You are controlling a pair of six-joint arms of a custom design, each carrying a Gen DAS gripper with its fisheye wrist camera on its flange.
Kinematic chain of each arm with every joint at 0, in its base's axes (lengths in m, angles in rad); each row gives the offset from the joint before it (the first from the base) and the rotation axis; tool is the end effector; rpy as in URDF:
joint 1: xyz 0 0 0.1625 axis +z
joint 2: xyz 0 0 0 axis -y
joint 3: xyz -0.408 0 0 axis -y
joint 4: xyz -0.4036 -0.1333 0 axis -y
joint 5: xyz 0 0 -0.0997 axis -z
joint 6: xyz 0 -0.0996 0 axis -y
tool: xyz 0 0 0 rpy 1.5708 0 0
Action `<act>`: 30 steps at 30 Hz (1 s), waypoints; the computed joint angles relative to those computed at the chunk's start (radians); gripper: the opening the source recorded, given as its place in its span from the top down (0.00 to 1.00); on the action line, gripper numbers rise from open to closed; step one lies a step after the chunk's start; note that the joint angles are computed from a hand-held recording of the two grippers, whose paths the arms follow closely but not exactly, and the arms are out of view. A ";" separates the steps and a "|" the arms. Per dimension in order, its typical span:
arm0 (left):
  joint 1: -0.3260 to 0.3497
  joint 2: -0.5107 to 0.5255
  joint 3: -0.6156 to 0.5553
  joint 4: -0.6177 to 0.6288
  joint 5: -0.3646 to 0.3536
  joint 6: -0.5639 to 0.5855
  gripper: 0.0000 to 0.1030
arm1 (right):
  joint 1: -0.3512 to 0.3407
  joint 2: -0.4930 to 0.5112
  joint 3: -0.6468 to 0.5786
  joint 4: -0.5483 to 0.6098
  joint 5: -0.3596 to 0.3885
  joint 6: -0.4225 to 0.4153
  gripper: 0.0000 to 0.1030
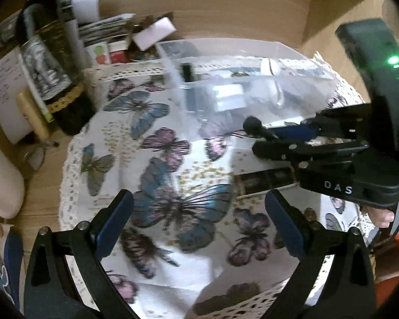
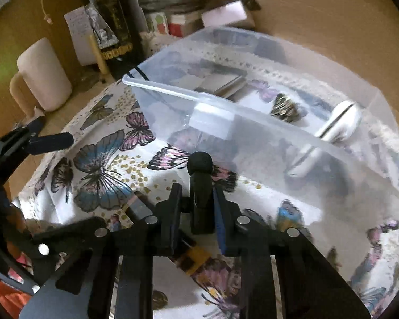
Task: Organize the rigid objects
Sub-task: 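Grasp the black stick with the right tool while the left tool grasps the gold-capped cylinder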
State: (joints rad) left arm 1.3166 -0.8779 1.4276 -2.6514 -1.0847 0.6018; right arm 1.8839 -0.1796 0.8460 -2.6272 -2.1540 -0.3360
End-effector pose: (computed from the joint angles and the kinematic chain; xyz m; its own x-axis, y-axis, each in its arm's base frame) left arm -0.0109 -0.7569 0.2401 -0.6317 0.4671 -0.6187 0.6969 0.6917 -0.1893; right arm 0.3341 -0.7774 -0.0531 -0.7167 -0.3448 0.6062 -0.5521 0.8116 -0.1910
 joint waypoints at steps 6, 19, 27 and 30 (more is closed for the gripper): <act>-0.028 0.031 -0.012 0.075 0.006 -0.014 0.03 | 0.003 -0.112 0.199 -0.207 0.006 -0.019 0.80; -0.056 0.112 -0.049 0.034 0.071 -0.051 0.20 | -0.022 -0.222 0.381 -0.389 0.034 -0.011 0.80; -0.064 0.083 -0.033 -0.060 0.045 -0.021 0.20 | -0.018 -0.221 0.377 -0.427 0.038 -0.027 0.80; -0.073 0.072 -0.042 -0.100 0.009 -0.015 0.20 | -0.011 -0.217 0.363 -0.451 0.038 -0.046 0.80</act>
State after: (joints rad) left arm 1.2440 -0.8061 1.3860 -2.7514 -1.0758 0.5872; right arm 1.8734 -0.3962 1.2094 -3.0786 -2.1157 -0.3816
